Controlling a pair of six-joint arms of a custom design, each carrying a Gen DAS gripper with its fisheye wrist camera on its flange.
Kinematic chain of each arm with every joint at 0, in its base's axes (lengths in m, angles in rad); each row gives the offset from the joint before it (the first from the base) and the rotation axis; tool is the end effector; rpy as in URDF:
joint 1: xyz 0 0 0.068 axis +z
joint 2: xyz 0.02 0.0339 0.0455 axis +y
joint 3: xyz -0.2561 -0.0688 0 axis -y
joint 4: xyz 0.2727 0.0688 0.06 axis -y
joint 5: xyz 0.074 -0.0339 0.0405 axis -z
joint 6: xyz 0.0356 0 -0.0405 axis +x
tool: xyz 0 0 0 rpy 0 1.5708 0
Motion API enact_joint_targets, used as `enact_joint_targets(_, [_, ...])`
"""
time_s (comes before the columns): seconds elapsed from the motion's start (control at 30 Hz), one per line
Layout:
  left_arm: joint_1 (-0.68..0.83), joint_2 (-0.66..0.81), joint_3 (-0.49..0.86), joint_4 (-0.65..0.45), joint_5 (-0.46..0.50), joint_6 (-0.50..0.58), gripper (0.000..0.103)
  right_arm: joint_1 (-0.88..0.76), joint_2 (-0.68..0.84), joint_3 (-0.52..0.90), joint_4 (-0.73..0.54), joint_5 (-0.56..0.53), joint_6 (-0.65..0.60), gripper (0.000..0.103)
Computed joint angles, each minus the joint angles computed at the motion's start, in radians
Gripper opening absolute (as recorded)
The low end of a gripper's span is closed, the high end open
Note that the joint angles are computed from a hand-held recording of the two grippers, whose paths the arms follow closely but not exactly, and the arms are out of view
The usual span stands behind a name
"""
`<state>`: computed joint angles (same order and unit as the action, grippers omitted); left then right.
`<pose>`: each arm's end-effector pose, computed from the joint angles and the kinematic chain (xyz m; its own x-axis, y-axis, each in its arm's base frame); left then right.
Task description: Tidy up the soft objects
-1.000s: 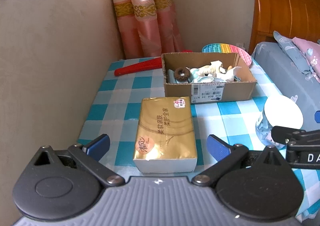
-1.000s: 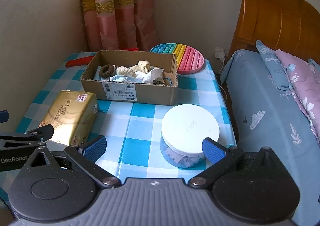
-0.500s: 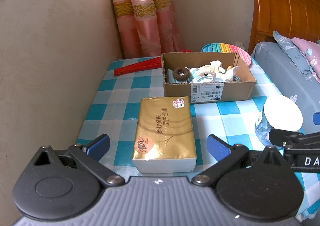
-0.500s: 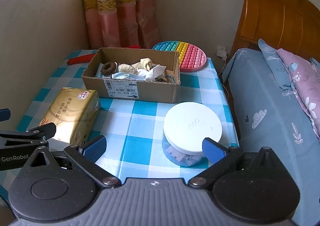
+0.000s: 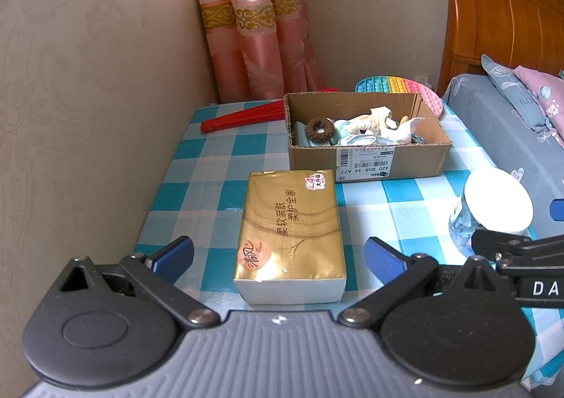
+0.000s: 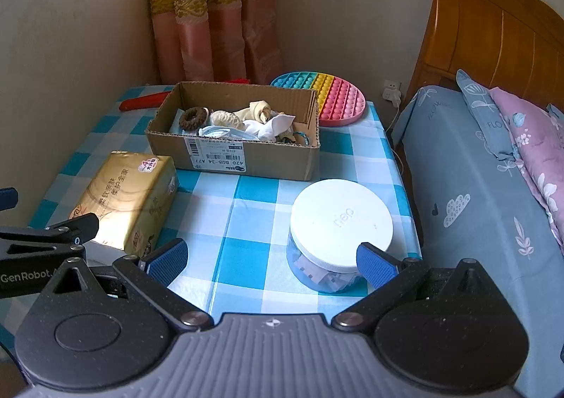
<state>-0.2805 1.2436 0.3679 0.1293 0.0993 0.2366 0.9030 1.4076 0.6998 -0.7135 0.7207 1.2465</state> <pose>0.2284 -0.0695 0.1107 -0.5533 0.4021 -0.7295 0.4887 0.8659 0.1066 0.1668 0.1736 0.1349 -0.6966 0.2668 -0.6660 0.4118 0.9088 -0.0668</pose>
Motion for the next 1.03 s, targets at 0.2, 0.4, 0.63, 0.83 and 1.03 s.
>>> enact_joint_targets(0.2, [0.001,-0.007,-0.003,-0.001,0.002,-0.001,0.102,0.0,0.001,0.002,-0.003,0.001,-0.001,0.103])
enact_joint_targets(0.4, [0.0,-0.015,-0.003,-0.012,0.005,0.0,0.102,0.002,0.001,0.003,-0.008,0.001,0.001,0.103])
enact_joint_targets(0.63, [-0.002,-0.021,-0.004,-0.018,0.005,0.0,0.102,0.002,-0.002,0.001,-0.007,0.001,0.001,0.103])
enact_joint_targets(0.83, [-0.001,-0.023,-0.005,-0.017,0.007,0.0,0.102,0.003,-0.004,0.002,-0.011,0.001,0.0,0.103])
enact_joint_targets(1.03, [-0.001,-0.026,-0.008,-0.017,0.007,0.0,0.102,0.003,-0.004,0.002,-0.011,0.001,0.001,0.103])
